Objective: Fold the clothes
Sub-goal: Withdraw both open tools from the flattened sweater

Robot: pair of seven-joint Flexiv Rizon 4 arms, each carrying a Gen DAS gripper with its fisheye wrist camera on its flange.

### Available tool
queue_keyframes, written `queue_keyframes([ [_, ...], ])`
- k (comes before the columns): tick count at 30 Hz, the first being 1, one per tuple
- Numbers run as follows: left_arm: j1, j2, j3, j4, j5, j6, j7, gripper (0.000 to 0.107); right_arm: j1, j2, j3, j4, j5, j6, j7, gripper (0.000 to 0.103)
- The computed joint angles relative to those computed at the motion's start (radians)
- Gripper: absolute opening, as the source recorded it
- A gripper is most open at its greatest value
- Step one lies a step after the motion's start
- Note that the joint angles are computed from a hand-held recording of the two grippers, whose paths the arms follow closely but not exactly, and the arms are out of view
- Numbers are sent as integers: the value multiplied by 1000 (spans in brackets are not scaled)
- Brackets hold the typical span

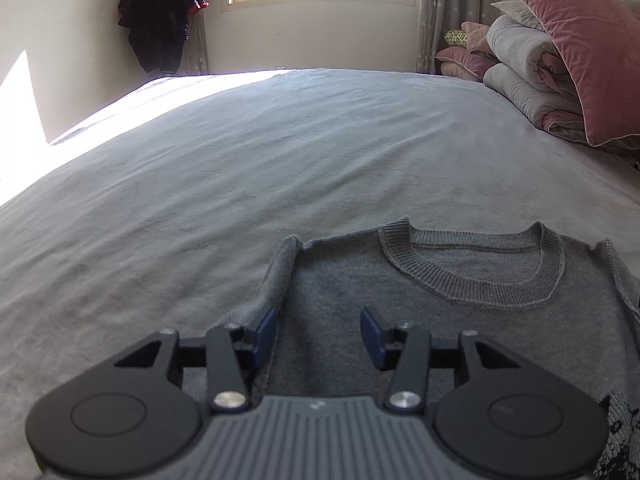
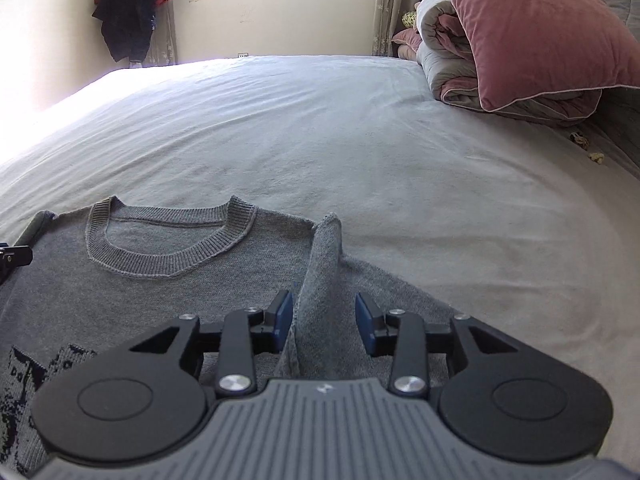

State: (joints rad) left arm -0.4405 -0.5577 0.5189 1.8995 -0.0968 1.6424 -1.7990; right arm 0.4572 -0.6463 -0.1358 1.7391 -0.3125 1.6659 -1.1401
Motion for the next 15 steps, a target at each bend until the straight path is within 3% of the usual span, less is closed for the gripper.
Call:
queue_keyframes([
  [6, -75, 124, 55, 120, 71, -40, -24, 54, -17, 115, 36, 153, 12, 3, -13, 39],
  [15, -62, 311, 61, 271, 192, -94, -123, 62, -91, 241, 146, 319, 26, 24, -50, 47],
])
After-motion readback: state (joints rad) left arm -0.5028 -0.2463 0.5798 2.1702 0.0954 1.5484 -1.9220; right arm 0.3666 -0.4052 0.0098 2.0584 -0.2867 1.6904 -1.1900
